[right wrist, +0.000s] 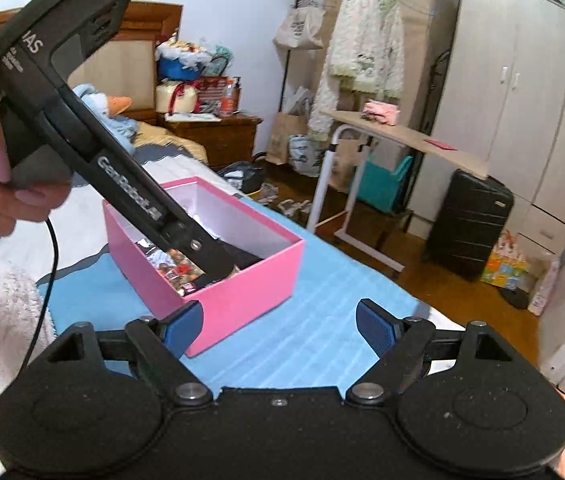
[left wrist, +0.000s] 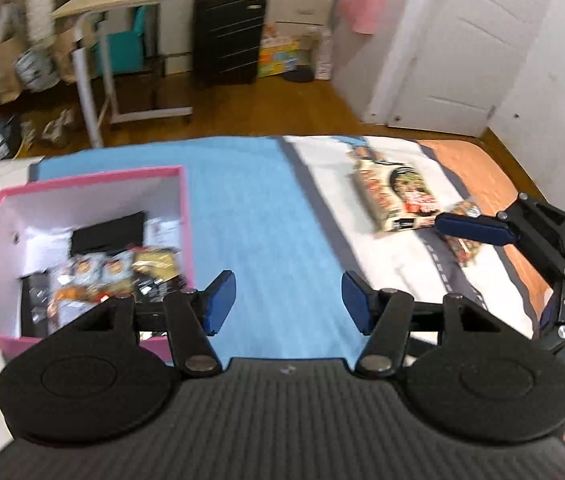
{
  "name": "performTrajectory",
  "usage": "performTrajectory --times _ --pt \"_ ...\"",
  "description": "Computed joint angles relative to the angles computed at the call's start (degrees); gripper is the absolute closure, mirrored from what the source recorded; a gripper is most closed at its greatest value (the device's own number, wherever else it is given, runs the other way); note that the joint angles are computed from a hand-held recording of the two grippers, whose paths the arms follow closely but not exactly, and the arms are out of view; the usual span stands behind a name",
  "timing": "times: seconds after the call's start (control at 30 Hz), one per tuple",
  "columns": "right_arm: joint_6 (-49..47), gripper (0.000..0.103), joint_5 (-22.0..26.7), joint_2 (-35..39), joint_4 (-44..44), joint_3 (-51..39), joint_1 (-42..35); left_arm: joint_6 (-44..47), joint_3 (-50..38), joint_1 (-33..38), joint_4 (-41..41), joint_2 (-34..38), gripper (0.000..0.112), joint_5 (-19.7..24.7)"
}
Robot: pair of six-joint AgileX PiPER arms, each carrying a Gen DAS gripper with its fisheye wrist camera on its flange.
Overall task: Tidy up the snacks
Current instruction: 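Move both grippers to the clear bag of coated peanuts on the bed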
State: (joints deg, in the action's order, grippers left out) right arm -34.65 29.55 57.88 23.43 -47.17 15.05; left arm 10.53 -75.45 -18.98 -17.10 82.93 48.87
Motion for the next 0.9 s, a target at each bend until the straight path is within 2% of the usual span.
performTrajectory --times 0.1,0.13,0.2,0.3,0.4,0.47,0.6,0.73,0.8,0.9 --pt "-16.10 0.011 3.78 -3.90 16.46 6.26 -11.58 0.26 0.99 -3.96 -0.37 0.44 0.055 -2.87" --pt "-19.90 0.011 5.27 -5.54 19.17 8.69 -16.25 0.95 1.29 -5.06 -0.99 0.94 0.055 -3.81" --pt "-22.60 0.011 7.11 -6.85 19.70 11.05 -22.92 0.97 1.49 -8.13 -0.52 2.66 0.055 -6.08" --pt "-29.93 0.011 13.78 -6.25 24.18 12.89 -37.63 0.92 0.65 -12.18 -0.20 6.21 0.055 -9.47" --pt "-33.54 0.011 20.18 -5.79 24.62 13.64 -48.78 2.21 -2.64 -15.05 -4.36 11.48 0.056 -9.12" --pt "-39.32 0.011 22.03 -6.85 27.96 16.02 -55.18 3.53 -4.19 -16.98 -6.75 14.72 0.058 -9.76" --pt "-46.04 0.011 19.54 -3.02 31.97 18.62 -61.70 3.47 -10.27 -21.95 -6.05 22.08 0.061 -11.72" --pt "-52.77 0.011 11.04 4.67 39.83 20.70 -62.68 1.98 -18.77 -24.99 -4.62 29.91 0.061 -13.35" --pt "-59.41 0.011 9.16 9.87 44.70 21.07 -64.47 -1.24 -26.96 -26.01 -2.31 35.80 0.061 -11.48" --pt "-67.92 0.010 4.73 15.60 52.04 21.81 -62.79 -3.91 -41.20 -27.01 -0.63 44.62 0.062 -5.36"
